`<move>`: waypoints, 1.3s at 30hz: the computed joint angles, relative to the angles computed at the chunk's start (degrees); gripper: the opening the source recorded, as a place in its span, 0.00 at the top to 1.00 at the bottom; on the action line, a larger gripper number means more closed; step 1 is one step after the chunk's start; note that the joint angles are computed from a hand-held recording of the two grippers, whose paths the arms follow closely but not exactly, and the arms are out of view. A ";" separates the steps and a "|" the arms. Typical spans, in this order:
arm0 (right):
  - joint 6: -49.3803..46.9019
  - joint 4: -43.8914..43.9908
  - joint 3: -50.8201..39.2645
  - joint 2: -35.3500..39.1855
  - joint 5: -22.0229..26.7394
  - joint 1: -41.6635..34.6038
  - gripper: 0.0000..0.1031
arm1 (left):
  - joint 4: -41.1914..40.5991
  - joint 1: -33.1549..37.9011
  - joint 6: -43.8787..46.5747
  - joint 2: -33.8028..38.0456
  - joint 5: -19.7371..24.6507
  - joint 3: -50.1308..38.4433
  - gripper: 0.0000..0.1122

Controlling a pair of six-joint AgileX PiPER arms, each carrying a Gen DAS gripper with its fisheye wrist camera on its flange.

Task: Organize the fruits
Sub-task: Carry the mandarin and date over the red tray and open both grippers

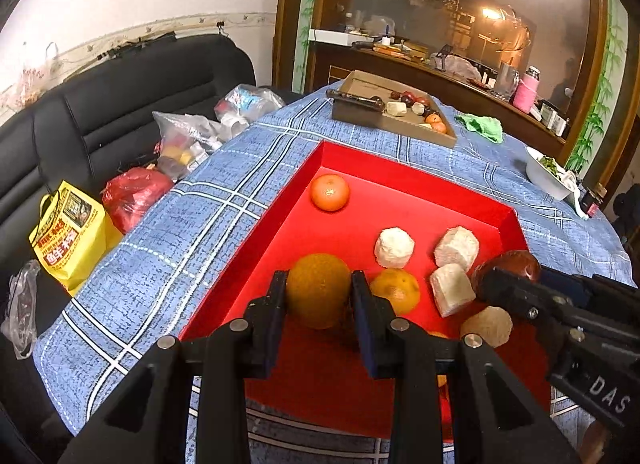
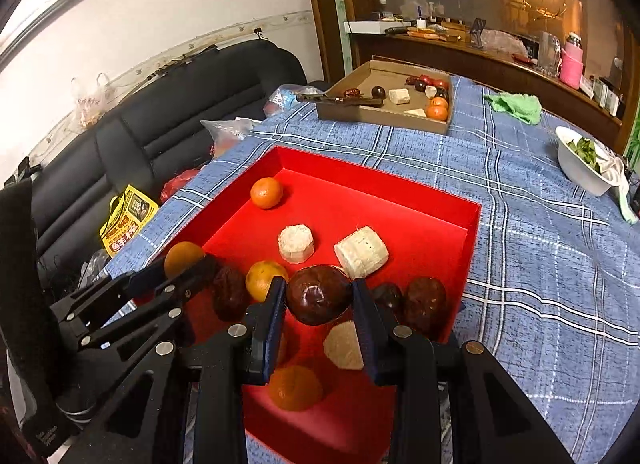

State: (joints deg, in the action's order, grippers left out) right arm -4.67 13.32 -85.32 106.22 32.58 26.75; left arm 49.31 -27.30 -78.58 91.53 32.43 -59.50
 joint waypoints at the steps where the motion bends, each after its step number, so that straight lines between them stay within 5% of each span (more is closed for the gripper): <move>1: 0.20 -0.11 -0.76 0.60 0.30 -0.04 0.65 | -0.23 0.07 0.05 0.09 -0.16 0.01 0.73; 39: 2.50 -3.64 -7.06 6.37 0.49 0.19 0.65 | -3.53 1.60 3.74 2.69 -2.19 -2.79 0.73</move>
